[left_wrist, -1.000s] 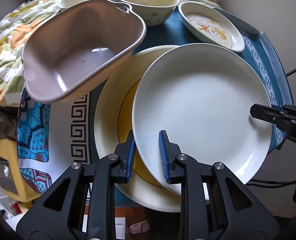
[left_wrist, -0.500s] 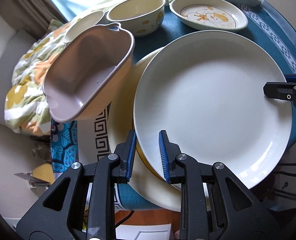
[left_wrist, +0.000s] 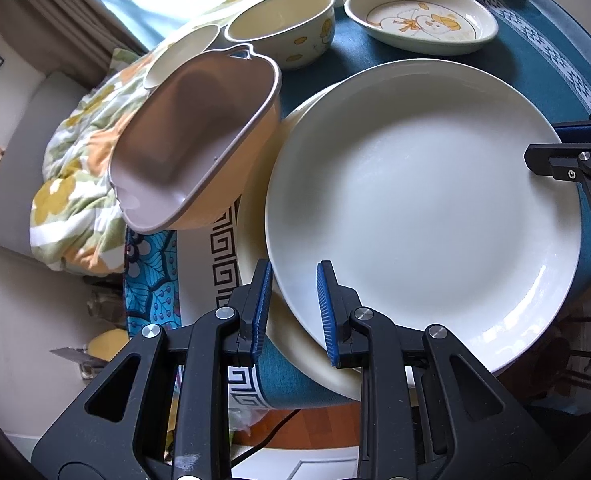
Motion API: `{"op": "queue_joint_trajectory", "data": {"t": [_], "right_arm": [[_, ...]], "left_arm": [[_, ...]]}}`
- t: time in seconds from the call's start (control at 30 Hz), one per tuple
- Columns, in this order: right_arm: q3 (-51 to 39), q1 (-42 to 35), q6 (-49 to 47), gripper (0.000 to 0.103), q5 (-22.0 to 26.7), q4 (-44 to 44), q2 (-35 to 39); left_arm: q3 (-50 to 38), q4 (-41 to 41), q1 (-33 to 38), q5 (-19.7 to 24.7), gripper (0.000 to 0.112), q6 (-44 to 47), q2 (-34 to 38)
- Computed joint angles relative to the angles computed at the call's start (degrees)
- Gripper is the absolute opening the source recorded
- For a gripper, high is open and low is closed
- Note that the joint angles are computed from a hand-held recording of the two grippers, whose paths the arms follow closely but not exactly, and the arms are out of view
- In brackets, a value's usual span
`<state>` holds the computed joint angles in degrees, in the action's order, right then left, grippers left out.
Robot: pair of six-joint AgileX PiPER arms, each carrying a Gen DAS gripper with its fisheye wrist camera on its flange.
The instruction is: Organize plates and bowls
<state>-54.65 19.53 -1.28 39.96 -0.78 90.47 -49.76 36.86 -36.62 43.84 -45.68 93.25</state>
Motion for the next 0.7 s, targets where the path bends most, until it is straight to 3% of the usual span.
{"op": "queue_joint_trajectory", "data": {"t": [0.47, 0.7], "right_arm": [[0.1, 0.3, 0.1, 0.015, 0.2, 0.4, -0.8], [0.2, 1.0, 1.3, 0.015, 0.0, -0.3, -0.8]], "left_arm": [[0.4, 3.9, -3.1, 3.7, 0.020, -3.6, 0.3], [0.8, 2.6, -2.0, 2.6, 0.020, -2.3, -0.7]]}}
